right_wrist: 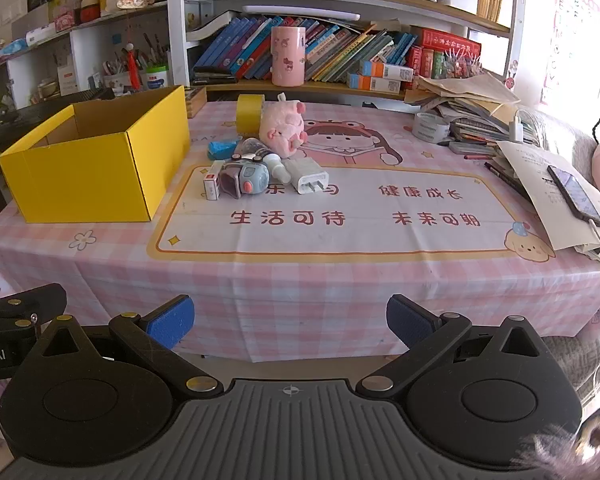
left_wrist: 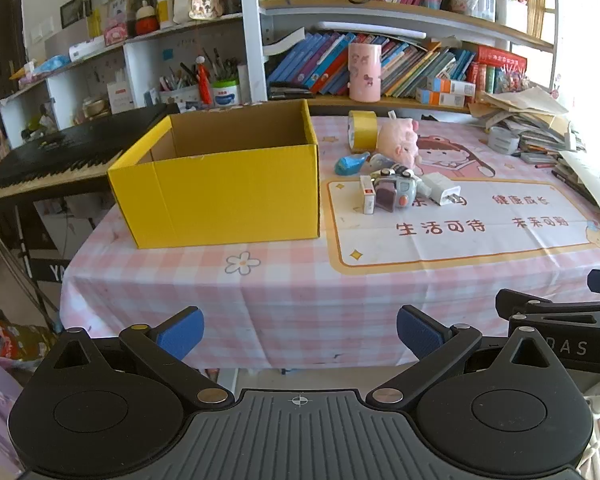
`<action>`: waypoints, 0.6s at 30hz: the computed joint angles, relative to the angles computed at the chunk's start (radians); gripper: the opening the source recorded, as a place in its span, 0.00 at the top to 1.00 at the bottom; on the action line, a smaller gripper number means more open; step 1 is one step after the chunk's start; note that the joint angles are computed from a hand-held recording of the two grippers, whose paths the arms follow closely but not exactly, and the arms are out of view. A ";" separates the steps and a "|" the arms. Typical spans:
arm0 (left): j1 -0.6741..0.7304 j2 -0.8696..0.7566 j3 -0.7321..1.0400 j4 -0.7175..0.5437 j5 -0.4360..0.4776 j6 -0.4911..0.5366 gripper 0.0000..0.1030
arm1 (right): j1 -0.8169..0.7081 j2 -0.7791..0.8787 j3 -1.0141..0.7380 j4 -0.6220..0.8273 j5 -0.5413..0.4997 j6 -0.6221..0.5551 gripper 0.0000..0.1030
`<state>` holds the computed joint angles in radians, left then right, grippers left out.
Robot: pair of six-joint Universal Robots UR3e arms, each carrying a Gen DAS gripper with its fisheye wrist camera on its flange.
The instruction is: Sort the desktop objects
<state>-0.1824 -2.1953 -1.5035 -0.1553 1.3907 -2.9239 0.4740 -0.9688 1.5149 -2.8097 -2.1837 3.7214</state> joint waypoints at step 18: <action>-0.001 -0.011 0.030 -0.053 0.010 0.014 0.00 | 0.007 0.046 -0.034 -0.013 0.015 0.003 0.00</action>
<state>-0.1837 -2.2058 -1.4739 -0.2080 1.4006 -2.9098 0.4805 -0.9226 1.4812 -2.8225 -2.1688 3.7247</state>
